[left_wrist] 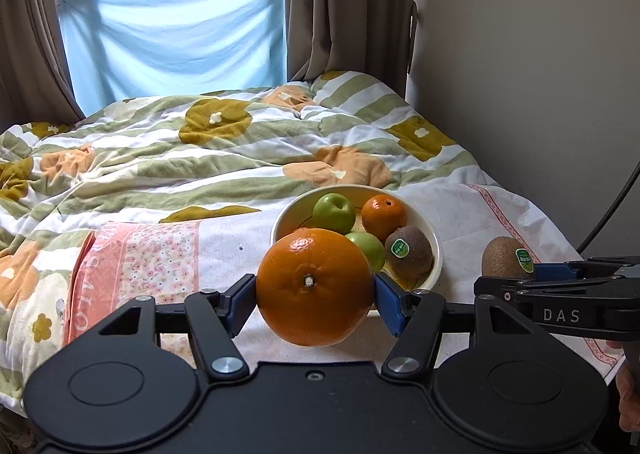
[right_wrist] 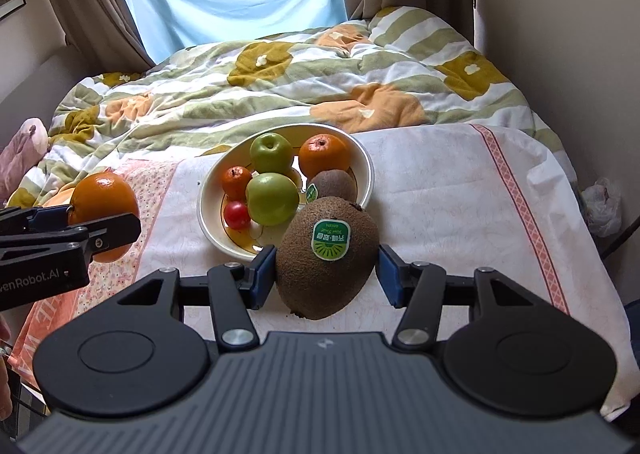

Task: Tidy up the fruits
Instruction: 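Carry the orange into the bowl and open the left tool while the right tool drops the kiwi in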

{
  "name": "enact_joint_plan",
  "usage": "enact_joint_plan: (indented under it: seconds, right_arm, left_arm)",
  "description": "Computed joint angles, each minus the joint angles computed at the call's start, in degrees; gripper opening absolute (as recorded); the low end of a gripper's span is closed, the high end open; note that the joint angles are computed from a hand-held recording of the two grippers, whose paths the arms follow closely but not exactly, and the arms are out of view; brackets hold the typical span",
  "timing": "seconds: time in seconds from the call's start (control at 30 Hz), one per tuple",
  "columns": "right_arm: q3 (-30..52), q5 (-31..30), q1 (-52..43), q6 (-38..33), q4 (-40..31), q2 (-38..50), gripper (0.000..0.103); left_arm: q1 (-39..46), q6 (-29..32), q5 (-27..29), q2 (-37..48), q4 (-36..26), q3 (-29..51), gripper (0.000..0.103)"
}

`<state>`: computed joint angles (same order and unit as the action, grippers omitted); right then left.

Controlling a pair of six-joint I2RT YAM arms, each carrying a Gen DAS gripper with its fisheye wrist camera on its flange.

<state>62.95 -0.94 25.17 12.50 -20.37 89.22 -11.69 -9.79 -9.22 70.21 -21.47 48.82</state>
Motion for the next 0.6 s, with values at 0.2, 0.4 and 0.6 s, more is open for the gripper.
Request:
enact_joint_plan:
  seconds: [0.2,0.4,0.6]
  right_arm:
    - [6.73,-2.82,-2.10,-3.79,-1.05,5.81,0.068]
    - [13.50,-5.37,-3.70,-7.08,-2.03,13.04,0.068]
    - [17.52,-7.53,-4.54,-10.55,-2.33,18.58,0.068]
  left_arm:
    - [0.64,0.08,0.11,8.72,1.58,6.58,0.067]
    - [1.27,0.42,0.72,18.99,2.83,14.04,0.067]
    - [1.40,0.85,1.16,28.45,2.53,21.98,0.067]
